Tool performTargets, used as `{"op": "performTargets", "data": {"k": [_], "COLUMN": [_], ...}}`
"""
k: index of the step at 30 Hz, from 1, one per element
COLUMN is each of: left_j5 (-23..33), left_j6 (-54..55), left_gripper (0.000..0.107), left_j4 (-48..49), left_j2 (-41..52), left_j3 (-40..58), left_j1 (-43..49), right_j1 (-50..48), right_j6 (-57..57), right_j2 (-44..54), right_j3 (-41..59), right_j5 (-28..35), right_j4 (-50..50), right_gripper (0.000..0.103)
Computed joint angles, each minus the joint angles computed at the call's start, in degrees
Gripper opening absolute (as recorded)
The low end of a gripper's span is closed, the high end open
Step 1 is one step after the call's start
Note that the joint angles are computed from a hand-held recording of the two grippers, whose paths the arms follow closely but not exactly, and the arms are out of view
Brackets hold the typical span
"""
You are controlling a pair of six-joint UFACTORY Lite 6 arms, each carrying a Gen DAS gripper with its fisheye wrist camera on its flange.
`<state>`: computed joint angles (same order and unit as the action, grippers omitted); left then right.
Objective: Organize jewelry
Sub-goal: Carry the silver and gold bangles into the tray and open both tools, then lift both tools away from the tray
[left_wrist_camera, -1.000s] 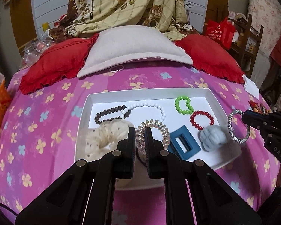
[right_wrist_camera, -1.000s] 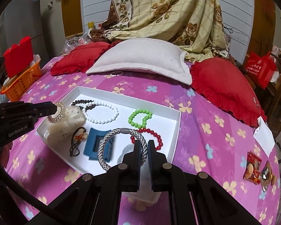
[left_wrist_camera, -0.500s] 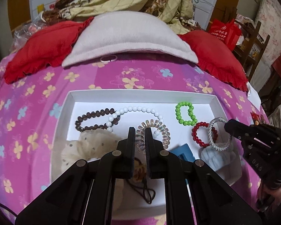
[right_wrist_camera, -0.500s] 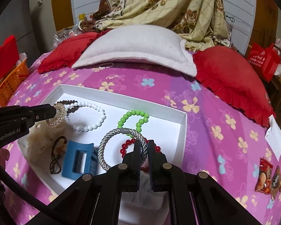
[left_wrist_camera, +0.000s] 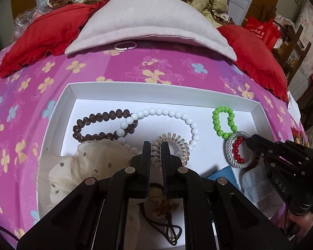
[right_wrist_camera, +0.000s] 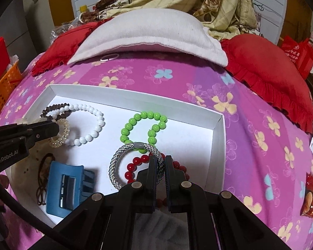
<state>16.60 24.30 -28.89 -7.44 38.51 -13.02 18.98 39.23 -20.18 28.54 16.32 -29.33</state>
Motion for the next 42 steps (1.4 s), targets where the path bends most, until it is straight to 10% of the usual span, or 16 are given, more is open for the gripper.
{"op": "performTargets", "data": {"k": [4, 11, 21, 42], "left_j5": [-1.2, -3.6, -2.4, 11.2], "left_j6": [-3.2, -13.6, -37.4, -67.6], "left_gripper": [0.011, 0.051, 0.052, 0.052], "left_j4": [2.8, 12.6, 35.2, 62.8], "left_j2": [-0.5, -4.8, -15.1, -35.9], "left_j3": [-0.6, -3.4, -8.4, -16.0], "left_j1": [-0.4, -1.4, -4.2, -15.9], "right_j1": [0.3, -1.7, -1.3, 17.5], "right_j6": [0.7, -10.9, -15.4, 17.6], "right_j2": [-0.1, -5.7, -16.0, -29.3], "right_j3": [-0.9, -3.6, -7.3, -10.4], "right_j5": [-0.2, -1.0, 3.8, 17.5], "right_j4": [-0.4, 13.2, 21.2, 1.3], "right_gripper": [0.006, 0.029, 0.033, 0.042]}}
